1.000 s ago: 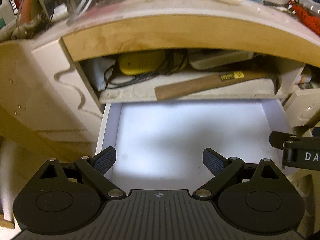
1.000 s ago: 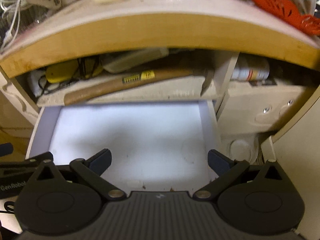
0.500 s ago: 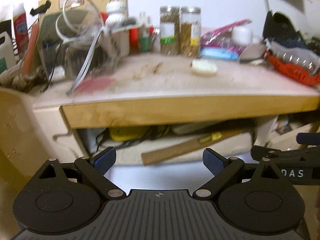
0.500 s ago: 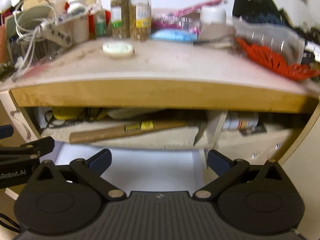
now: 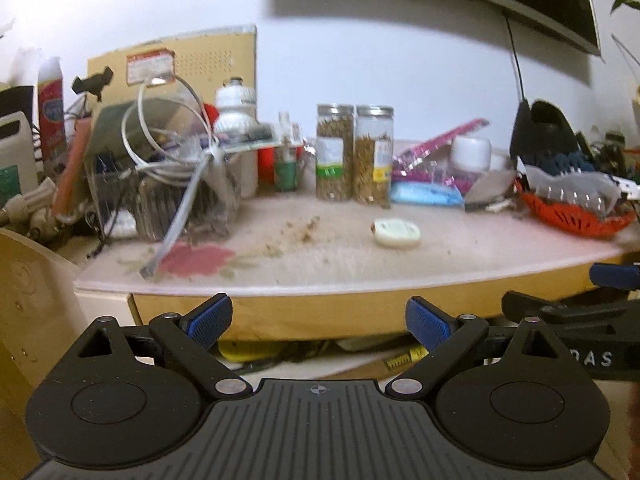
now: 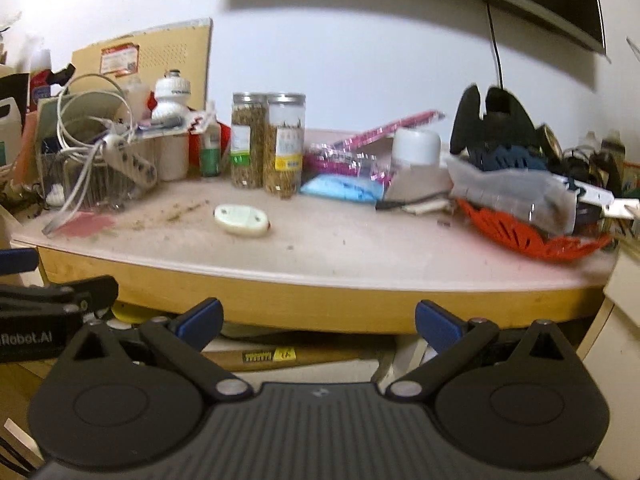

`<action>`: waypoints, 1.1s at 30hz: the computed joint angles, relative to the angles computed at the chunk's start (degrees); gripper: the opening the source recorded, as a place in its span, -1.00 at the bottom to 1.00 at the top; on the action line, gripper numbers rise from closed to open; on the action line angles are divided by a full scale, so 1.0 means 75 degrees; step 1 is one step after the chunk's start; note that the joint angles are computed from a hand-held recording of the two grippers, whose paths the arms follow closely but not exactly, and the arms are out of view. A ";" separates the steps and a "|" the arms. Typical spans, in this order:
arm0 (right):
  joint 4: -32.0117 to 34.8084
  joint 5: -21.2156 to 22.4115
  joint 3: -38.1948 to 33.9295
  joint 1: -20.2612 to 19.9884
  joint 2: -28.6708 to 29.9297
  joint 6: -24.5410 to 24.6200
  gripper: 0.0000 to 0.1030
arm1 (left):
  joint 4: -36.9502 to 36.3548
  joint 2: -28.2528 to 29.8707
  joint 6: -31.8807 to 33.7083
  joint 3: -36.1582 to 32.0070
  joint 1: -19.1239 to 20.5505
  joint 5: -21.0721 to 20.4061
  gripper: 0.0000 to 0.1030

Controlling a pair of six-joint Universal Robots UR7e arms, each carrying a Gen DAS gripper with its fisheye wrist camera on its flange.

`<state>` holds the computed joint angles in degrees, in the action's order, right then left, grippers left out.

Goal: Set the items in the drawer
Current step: 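Raise both tools up to the tabletop toward the white oval piece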

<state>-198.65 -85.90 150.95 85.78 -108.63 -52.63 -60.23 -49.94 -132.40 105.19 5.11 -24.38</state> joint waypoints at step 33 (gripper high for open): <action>-0.0562 0.0512 -0.0053 -0.0034 0.0454 -0.0132 0.99 | 0.1094 -0.0014 -0.0952 -0.0148 0.0269 0.0374 0.86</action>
